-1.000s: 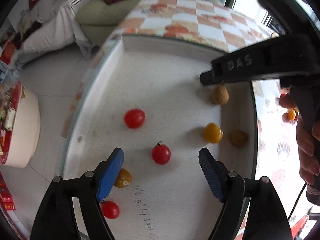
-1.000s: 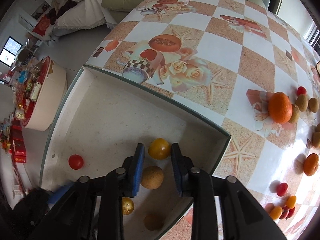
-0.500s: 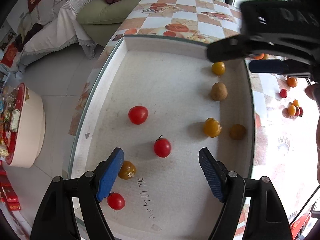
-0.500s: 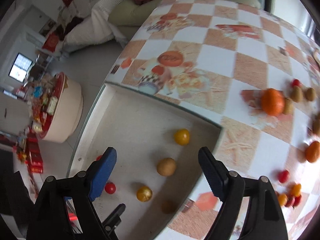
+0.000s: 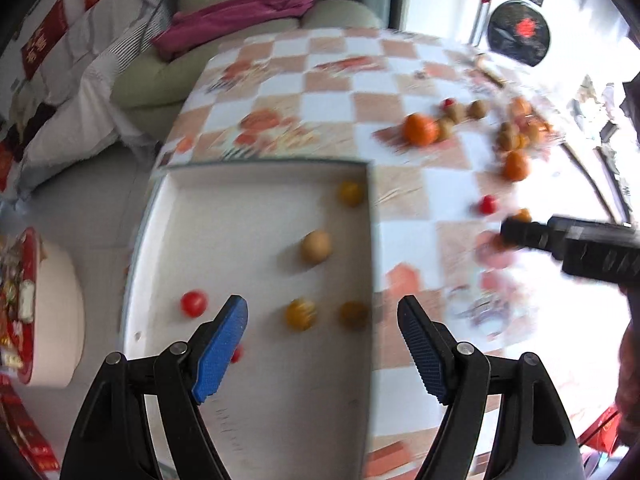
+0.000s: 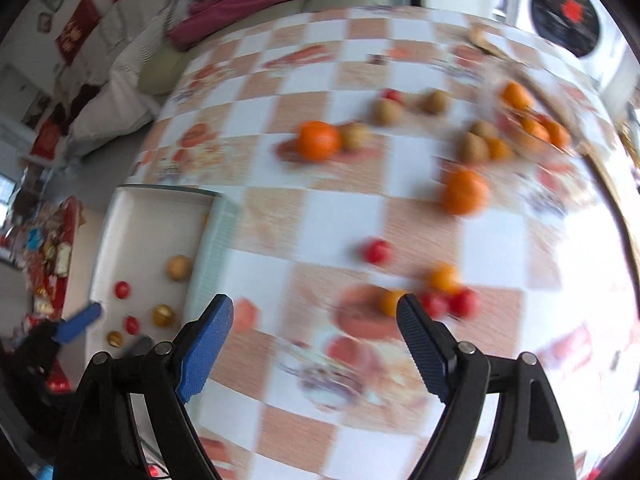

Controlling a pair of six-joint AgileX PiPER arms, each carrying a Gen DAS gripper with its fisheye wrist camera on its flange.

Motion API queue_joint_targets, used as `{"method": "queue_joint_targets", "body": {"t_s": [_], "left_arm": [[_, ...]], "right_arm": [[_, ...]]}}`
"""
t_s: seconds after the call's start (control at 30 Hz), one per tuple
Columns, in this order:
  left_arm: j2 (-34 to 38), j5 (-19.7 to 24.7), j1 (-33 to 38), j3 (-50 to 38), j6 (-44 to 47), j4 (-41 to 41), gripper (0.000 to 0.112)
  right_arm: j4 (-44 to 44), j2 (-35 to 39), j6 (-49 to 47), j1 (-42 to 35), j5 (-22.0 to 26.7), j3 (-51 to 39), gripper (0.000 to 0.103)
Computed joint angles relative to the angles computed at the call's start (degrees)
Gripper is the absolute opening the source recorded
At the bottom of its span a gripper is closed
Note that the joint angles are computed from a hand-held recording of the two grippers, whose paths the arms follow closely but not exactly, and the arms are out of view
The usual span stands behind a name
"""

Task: Organize fruits
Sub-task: 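Move both tools back over the fruits on the table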

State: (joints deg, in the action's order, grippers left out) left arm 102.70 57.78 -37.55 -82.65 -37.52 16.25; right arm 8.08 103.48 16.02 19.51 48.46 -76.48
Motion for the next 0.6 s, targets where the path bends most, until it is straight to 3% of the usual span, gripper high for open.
{"method": "queue_joint_targets", "body": {"t_s": [0.23, 0.6], "left_arm": [[8.6, 2.2, -3.5, -12.1, 3.6, -2.5, 0.078], [24.7, 4.6, -5.0, -28.1, 11.4, -3.3, 0.078]], "right_arm": [[-2.0, -6.3, -0.7, -7.1, -1.3, 10.6, 0.086], [-3.5, -7.4, -4.8, -11.4, -3.2, 16.0, 0.086]]}}
